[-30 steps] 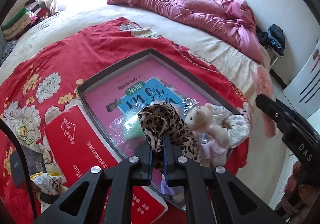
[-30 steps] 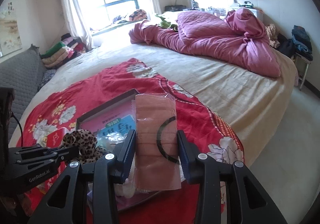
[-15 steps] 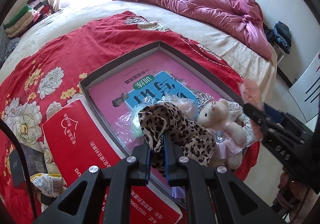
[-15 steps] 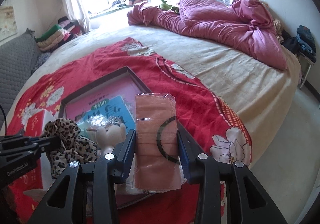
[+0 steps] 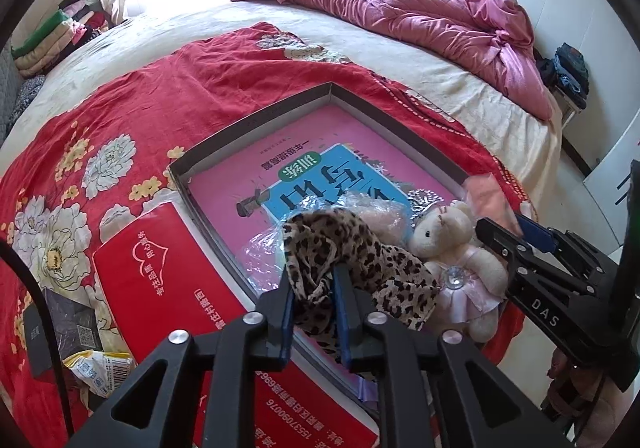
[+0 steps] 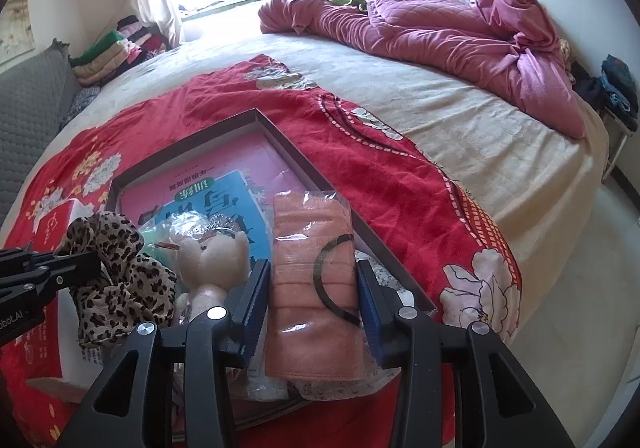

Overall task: Organize soft objects
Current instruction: 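Lower the scrunchie and pink pack into the tray and open both tools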

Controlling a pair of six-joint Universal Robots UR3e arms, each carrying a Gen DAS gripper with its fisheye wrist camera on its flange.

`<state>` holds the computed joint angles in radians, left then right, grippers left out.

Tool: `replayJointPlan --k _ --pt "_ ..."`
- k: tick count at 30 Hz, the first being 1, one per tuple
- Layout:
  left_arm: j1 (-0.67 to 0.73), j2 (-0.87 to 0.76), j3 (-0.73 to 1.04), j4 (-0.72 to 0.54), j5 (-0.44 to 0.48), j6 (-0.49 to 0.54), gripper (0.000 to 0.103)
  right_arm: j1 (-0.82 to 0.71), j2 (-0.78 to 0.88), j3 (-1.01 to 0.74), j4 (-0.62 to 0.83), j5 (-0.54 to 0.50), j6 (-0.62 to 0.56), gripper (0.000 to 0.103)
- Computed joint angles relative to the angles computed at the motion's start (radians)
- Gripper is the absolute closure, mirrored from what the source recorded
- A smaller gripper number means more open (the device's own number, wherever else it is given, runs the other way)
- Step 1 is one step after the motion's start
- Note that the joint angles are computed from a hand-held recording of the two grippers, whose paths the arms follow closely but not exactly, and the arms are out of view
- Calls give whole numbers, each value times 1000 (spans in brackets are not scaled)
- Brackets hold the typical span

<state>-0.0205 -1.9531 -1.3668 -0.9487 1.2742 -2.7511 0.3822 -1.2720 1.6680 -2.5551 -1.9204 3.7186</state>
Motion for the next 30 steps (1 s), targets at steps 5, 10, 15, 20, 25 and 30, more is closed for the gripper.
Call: replayJointPlan --k 5,10,15,20,25,30 --pt "-3 -7 5 6 2 -7 84 0 -5 7 -5 -2 6 59" --pt "-3 -6 4 18 4 -14 76 3 -15 13 -13 -11 10 57" --pt "-2 1 -4 33 1 -13 61 7 -28 20 -10 -18 22 54" --pt "-3 5 -4 36 3 -18 61 11 -46 43 -22 -20 39 51" --pt "2 21 -21 50 5 -19 58 10 -54 50 -20 -22 49 50" --pt "3 34 -30 54 4 -25 55 19 -62 48 -8 -57 64 49"
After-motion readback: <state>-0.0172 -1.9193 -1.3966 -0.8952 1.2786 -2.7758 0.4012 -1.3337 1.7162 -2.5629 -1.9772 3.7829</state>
